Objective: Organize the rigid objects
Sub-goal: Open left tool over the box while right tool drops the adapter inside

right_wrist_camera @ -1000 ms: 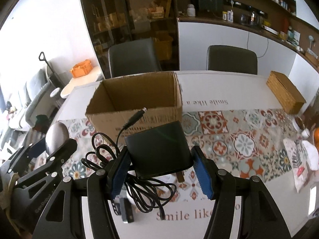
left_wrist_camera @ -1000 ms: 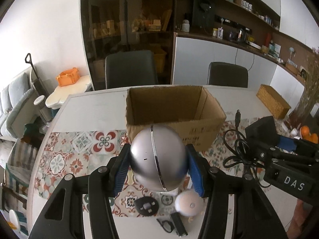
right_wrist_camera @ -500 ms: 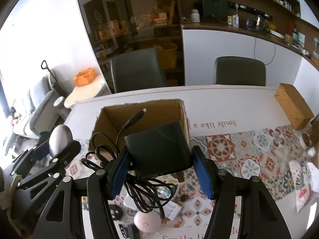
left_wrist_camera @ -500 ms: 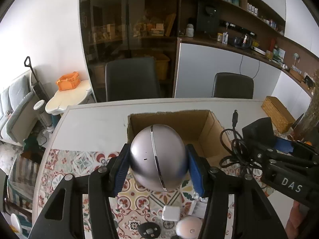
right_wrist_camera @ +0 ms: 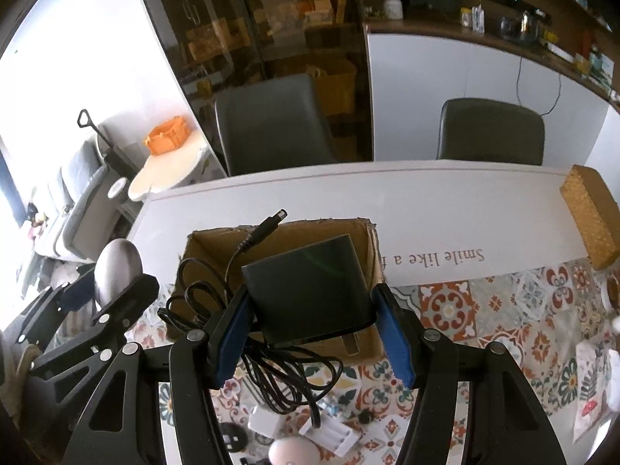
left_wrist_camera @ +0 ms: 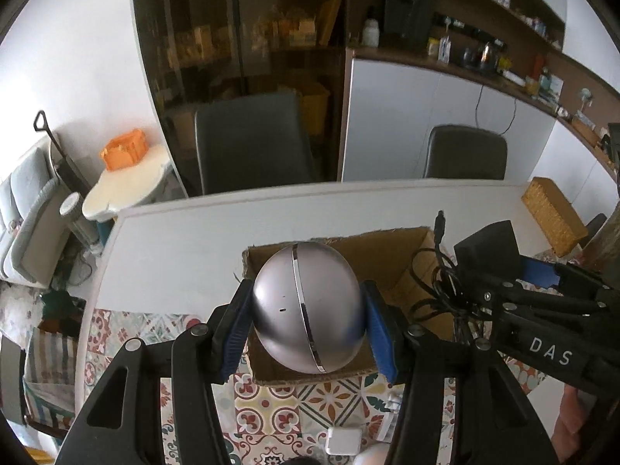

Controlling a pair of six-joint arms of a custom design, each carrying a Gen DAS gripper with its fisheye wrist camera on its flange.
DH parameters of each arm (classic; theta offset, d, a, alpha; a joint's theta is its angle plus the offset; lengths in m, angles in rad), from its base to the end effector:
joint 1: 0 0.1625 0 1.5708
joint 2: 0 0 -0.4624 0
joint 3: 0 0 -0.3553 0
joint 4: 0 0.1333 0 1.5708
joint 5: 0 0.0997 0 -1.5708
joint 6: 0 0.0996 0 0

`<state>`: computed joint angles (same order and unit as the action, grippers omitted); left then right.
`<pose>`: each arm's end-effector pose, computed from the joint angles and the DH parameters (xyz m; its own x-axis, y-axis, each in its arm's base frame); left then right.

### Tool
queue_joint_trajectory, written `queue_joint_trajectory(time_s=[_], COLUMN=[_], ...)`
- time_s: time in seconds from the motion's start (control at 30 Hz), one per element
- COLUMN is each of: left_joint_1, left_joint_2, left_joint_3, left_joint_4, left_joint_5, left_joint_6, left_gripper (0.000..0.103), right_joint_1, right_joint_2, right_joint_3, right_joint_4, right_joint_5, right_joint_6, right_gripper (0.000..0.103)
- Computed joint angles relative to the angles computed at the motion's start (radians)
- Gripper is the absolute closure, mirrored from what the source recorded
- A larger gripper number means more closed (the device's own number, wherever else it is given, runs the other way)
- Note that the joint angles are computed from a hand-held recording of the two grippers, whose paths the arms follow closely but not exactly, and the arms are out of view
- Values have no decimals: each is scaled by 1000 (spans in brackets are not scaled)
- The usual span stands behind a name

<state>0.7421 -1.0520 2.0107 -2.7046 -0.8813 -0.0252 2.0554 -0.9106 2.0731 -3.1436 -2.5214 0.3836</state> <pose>-0.2688 -0.5133 0.2150 -0.6212 0.4769 -0.6218 0.7104 0.6777 -0.1899 0.2974 -0.4527 0.1883 -0.7770 0.3190 0.5427 -0.1471 0.7463 -0.6492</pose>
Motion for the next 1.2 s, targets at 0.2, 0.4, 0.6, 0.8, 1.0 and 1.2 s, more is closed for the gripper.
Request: queue_joint_trajectory(time_s=[0.2,0.4,0.6,0.8,1.0,1.2], left_joint_1=[46,73,64,47,43,38], left_joint_2=[66,106,113,96,77,34], left_joint_3=[-71,-94,-74,-17,18,53], left_joint_4=[98,100,61,-27,-92,-76], left_joint_5=[-12,-11,66,222,277,267], left_joint_6=[-24,-29,-31,-68,-71,-110], left_gripper=[49,46,33,13,5,5], right_joint_1=[-58,-93,-118,-121,-108,-71], right_joint_2=[26,45,58,84,112,94], right_joint_3=[-54,-91,-111,-138,-160,-129], right_joint_4=[82,131,152,165,135,140], right_joint_5=[26,35,49,66,32,-17], right_joint_6=[-13,-27,-34,-57,-74,-12], right_gripper=[42,42,42,41,32,32])
